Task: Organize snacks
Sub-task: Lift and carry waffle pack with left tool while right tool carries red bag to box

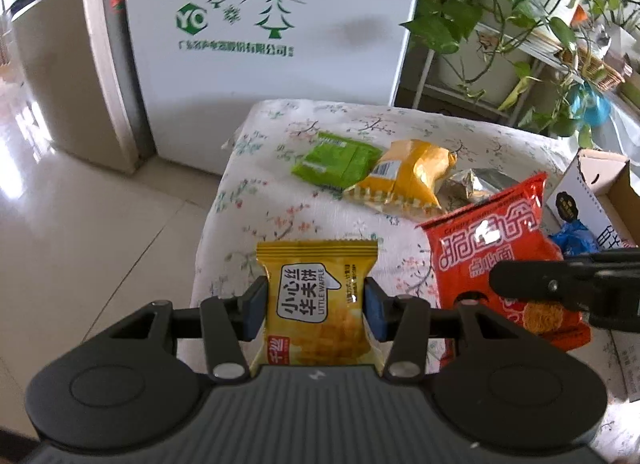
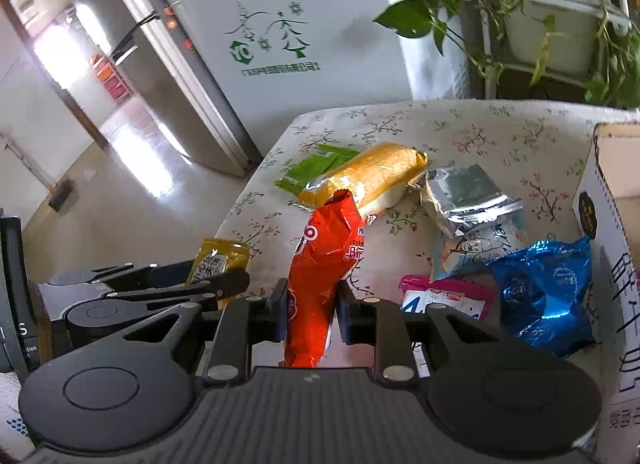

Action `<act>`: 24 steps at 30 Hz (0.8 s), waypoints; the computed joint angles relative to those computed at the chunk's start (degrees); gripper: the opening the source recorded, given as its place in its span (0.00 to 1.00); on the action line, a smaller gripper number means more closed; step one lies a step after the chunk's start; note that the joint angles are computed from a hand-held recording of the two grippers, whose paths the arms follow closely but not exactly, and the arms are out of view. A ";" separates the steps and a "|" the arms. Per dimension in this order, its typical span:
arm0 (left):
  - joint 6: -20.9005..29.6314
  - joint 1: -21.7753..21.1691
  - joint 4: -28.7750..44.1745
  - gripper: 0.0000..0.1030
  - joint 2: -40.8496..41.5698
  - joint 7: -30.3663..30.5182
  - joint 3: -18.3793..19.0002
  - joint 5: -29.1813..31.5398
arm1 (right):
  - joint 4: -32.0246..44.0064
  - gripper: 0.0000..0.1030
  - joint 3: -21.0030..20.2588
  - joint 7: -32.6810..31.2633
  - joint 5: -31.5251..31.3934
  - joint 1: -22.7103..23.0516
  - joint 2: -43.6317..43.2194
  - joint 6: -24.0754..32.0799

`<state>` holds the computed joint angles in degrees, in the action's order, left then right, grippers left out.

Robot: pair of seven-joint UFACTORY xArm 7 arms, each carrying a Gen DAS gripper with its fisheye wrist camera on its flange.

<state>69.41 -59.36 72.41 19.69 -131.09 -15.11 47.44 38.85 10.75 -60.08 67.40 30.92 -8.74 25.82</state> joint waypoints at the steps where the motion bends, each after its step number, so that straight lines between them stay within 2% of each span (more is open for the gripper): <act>1: 0.39 -0.19 0.53 0.47 0.39 -0.23 -0.08 -0.32 | -0.20 0.28 -0.07 -0.45 0.06 0.00 -0.44 0.15; 16: 6.53 -3.26 6.85 0.47 3.12 -1.13 0.69 -2.45 | -2.20 0.28 -1.62 -5.12 2.39 0.72 -4.62 0.14; 24: 7.67 -3.97 10.21 0.47 4.55 0.75 1.33 -1.62 | -2.88 0.28 -2.39 -3.93 1.75 0.58 -6.09 -1.55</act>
